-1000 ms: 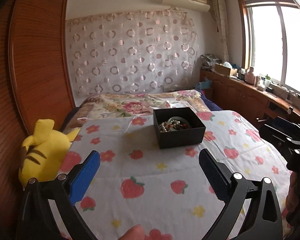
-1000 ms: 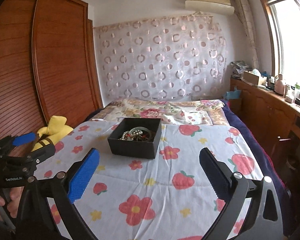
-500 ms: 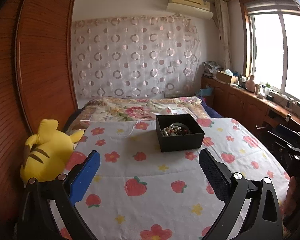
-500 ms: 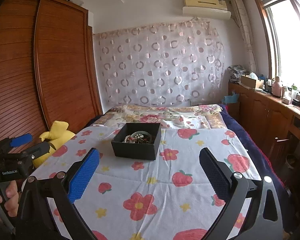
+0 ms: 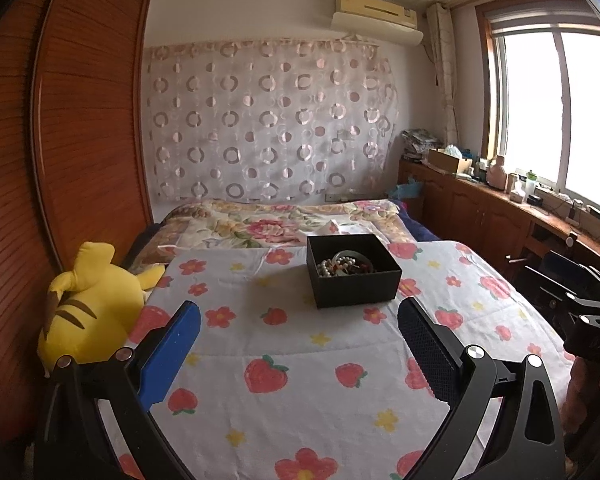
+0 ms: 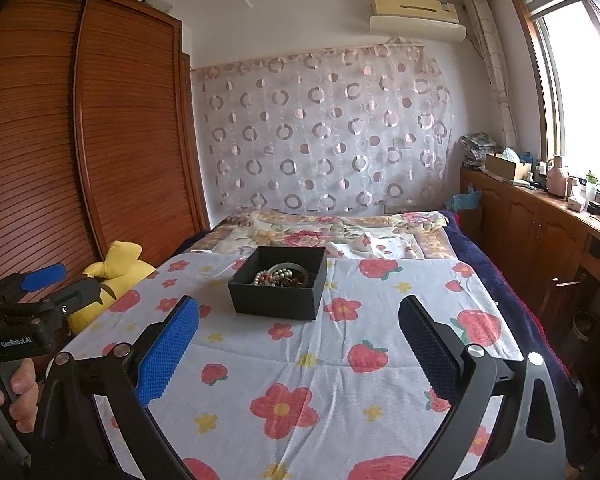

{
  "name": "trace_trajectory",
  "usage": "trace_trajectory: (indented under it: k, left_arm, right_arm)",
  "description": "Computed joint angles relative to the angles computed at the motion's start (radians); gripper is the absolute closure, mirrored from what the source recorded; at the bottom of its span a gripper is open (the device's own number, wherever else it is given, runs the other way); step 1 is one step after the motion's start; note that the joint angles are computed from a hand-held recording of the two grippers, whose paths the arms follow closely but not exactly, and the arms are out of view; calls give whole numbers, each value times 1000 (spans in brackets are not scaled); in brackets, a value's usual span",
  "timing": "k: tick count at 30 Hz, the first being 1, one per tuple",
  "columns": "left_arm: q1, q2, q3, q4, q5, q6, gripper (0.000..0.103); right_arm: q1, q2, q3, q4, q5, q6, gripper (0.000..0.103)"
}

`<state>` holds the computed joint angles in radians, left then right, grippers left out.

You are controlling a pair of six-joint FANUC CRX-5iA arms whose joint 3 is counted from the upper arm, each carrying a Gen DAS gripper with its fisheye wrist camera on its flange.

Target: Organize jewelry

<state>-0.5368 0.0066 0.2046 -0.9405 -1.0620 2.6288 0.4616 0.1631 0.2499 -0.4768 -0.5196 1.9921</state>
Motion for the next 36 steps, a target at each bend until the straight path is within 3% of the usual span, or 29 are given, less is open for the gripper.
trace_trajectory:
  k: [36]
  left_arm:
    - [-18, 9, 13, -15, -2, 11, 8]
  right_arm:
    - [9, -7, -9, 13, 6, -13, 2]
